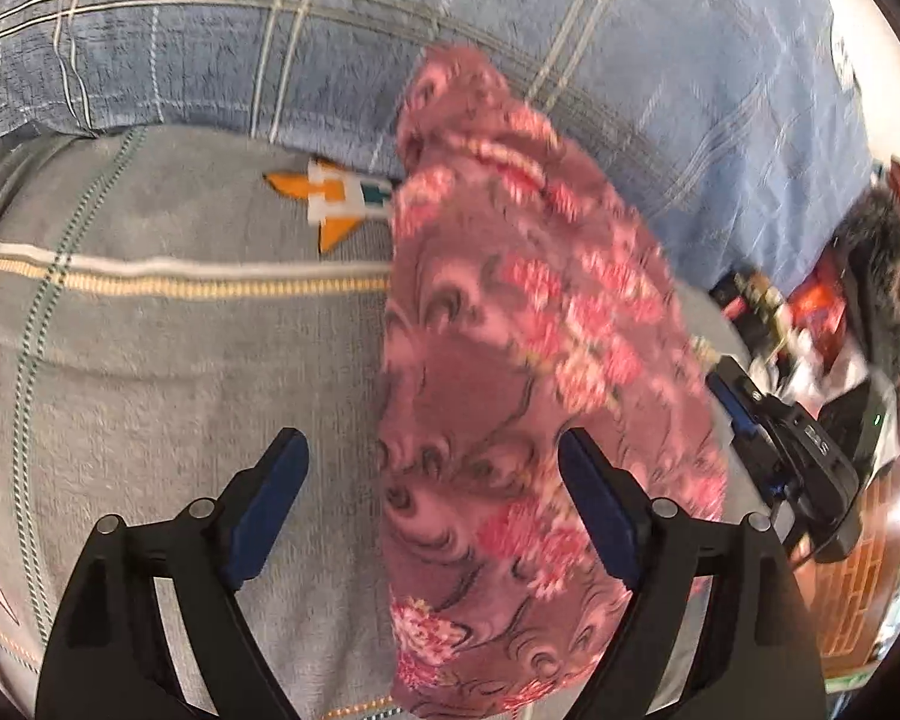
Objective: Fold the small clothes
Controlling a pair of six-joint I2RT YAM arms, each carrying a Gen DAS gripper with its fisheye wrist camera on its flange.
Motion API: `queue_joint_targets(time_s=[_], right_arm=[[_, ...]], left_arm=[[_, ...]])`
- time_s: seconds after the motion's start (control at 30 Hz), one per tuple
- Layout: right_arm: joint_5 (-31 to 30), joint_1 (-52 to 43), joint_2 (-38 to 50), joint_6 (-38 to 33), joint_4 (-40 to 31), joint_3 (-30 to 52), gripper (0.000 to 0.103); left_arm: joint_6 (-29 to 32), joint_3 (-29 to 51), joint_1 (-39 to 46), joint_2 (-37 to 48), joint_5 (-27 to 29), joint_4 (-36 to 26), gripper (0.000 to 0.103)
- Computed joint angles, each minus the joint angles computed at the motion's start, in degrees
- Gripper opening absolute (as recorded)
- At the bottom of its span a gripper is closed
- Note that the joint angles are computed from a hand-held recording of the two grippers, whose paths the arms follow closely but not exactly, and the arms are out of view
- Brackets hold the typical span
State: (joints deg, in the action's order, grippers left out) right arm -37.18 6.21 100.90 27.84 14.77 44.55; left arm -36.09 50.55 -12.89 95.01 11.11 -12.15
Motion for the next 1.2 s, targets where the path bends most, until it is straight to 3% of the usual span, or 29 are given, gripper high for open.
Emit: queue_joint_targets(time_s=[0.07, 0.1, 0.2, 0.3, 0.37, 0.43, 0.47, 0.57, 0.63, 0.8, 0.97, 1.03, 1.1, 1.2], right_arm=[[-1.67, -0.73, 0.05, 2.65, -0.2, 1.37, 0.062], [-0.2, 0.37, 0.17, 3.25, -0.95, 2.37, 0.069], [1.05, 2.98, 4.04, 0.03, -7.61, 8.66, 0.071], [-5.83, 6.08, 8.8, -5.0, -10.23, 11.91, 0.071], [-2.23, 8.77, 8.05, -12.0, -13.06, 13.05, 0.075], [0.29, 9.45, 8.02, -13.74, -14.19, 13.6, 0.069], [1.82, 9.5, 7.66, -12.88, -13.9, 13.37, 0.051], [4.25, 9.42, 5.49, -14.16, -12.8, 11.65, 0.029], [10.73, 12.34, 1.98, -16.41, -11.49, 8.94, 0.026], [19.76, 19.18, -7.92, -15.83, -8.13, 2.92, 0.02], [19.39, 23.52, -18.91, -14.13, -7.77, -2.67, 0.018], [17.86, 24.32, -23.0, -13.36, -7.71, -5.4, 0.018], [17.2, 27.01, -26.14, -11.87, -6.59, -8.47, 0.018], [19.91, 32.32, -28.46, -10.99, -3.83, -12.5, 0.016]], left_arm=[[-1.76, 0.56, 1.67, 0.63, 2.55, 0.71, 0.086], [-2.03, 0.98, 2.32, 1.46, 3.71, 0.98, 0.086], [-2.35, 3.6, 2.79, 5.56, 5.65, 0.57, 0.086], [-2.62, 3.74, 1.01, 7.42, 4.79, 2.3, 0.089], [-1.9, 4.13, -0.39, 7.46, 3.59, 2.78, 0.089], [-2.39, 4.26, -1.6, 7.51, 2.54, 3.33, 0.085], [-2.38, 4.74, -2.26, 7.53, 1.93, 2.87, 0.082], [-2.63, 6.67, -4.96, 7.0, -4.04, 0.14, 0.055], [-1.44, 6.3, -6.75, 4.33, -8.26, -1.86, 0.038], [-0.28, 3.86, -12.41, -4.38, -19.24, -7.02, 0.031], [-0.96, -4.12, -14.01, -19.46, -23.48, -9.72, 0.029], [-0.97, -8.21, -13.45, -27.85, -23.25, -11.3, 0.018], [-1.79, -11.82, -13.62, -36.21, -22.96, -13.73, 0.018], [-2.57, -14.12, -15.33, -38.93, -25.74, -16.63, 0.018]])
